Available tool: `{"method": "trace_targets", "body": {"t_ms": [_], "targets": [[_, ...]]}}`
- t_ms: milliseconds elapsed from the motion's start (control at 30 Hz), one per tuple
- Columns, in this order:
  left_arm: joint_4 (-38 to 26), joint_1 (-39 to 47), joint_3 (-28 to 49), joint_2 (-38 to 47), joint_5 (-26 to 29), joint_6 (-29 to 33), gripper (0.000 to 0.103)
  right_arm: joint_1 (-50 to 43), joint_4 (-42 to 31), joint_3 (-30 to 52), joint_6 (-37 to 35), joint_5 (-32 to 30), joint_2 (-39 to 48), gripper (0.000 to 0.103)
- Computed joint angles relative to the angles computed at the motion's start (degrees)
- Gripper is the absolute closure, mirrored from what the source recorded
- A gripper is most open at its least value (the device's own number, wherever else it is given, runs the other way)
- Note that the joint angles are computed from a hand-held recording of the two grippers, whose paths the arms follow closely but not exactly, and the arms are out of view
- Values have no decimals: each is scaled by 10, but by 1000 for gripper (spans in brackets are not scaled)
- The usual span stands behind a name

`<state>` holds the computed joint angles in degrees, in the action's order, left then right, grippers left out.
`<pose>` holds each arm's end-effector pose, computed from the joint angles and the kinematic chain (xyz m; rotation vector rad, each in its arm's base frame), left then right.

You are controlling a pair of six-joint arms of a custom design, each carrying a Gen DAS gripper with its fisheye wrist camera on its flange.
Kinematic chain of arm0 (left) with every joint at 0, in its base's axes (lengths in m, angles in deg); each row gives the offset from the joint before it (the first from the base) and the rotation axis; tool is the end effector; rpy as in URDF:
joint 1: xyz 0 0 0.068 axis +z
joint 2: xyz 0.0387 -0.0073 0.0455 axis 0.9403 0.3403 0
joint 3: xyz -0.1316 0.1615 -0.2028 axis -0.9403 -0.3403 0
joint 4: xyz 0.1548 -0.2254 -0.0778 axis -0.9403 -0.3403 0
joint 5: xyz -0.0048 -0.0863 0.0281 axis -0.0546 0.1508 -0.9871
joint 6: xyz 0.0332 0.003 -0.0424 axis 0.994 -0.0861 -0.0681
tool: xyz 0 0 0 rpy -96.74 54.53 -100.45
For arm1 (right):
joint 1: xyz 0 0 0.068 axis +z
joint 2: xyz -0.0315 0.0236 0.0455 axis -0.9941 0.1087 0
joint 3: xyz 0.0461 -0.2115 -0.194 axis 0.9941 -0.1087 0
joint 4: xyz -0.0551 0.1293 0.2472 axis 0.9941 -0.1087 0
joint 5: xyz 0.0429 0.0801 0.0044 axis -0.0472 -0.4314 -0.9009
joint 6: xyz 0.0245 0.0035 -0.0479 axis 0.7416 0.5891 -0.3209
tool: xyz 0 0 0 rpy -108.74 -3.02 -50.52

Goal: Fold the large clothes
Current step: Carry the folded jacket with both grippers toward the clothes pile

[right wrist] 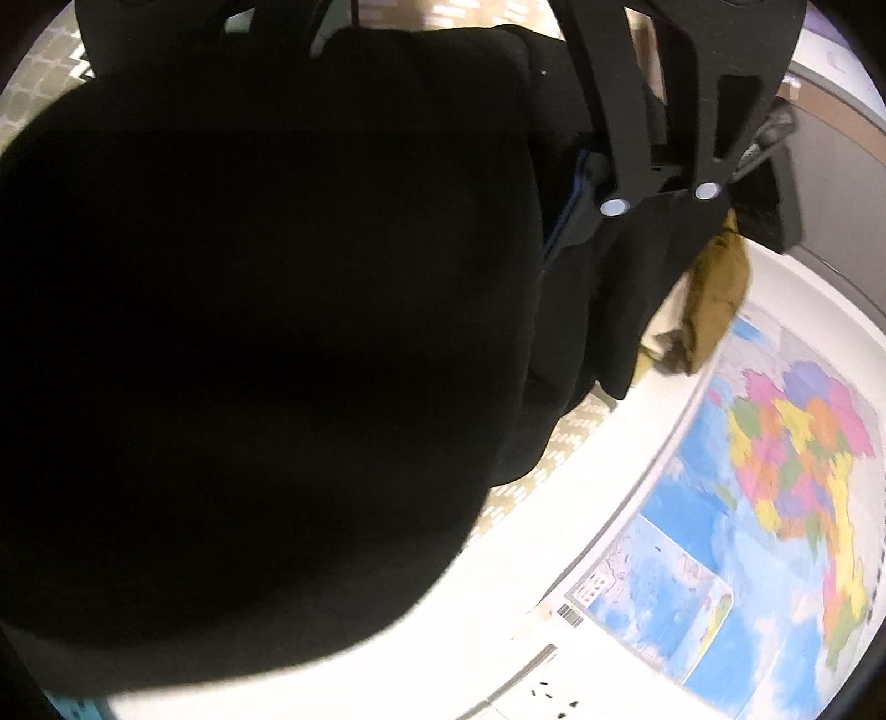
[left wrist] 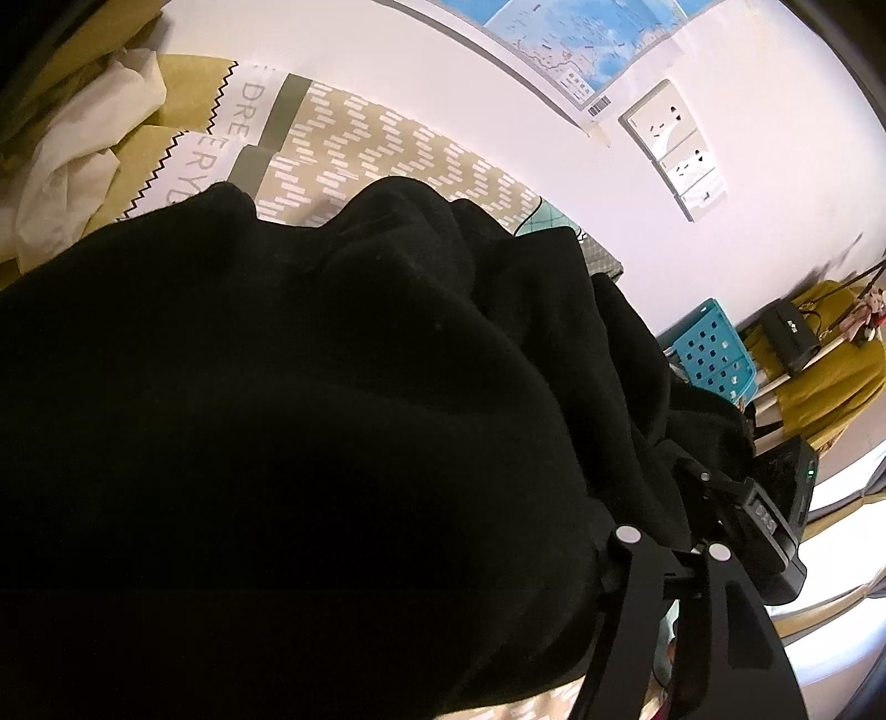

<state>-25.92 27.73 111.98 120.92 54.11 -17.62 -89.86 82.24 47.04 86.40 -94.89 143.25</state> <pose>0.2075 -0.1802 0.1926 -0.4933 2.3752 -0.6661 0.3754 -0.0117 0.1821 -0.1653 2.1383 1.0744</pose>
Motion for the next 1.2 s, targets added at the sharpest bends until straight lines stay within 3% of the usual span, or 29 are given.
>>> {"method": "trace_targets", "body": {"t_ms": [167, 233, 467, 700, 833, 900, 967, 1100, 1200], "targets": [[2, 0, 19, 22, 6, -1, 32, 16, 25, -10, 11, 11, -4, 6], [-7, -2, 23, 24, 3, 1, 32, 20, 27, -12, 9, 22, -6, 6], [-19, -3, 32, 29, 0, 6, 32, 16, 16, -14, -9, 39, -7, 34], [-16, 3, 37, 33, 6, 18, 37, -4, 6, -16, -21, 4, 7, 64], [-30, 2, 39, 22, 8, 24, 47, -15, 7, -24, -10, -35, 2, 72], [-44, 1, 43, 7, 4, 38, 58, -21, -1, -31, -15, -53, -16, 76], [-57, 3, 44, -19, 4, 57, 63, -30, 6, -45, -7, -82, -40, 77], [-83, -1, 36, -85, 4, 80, 64, -44, 18, -80, 0, -134, -91, 79], [-90, 10, 8, -122, 33, 81, 55, -48, -62, -88, -75, -144, -108, 78]]}}
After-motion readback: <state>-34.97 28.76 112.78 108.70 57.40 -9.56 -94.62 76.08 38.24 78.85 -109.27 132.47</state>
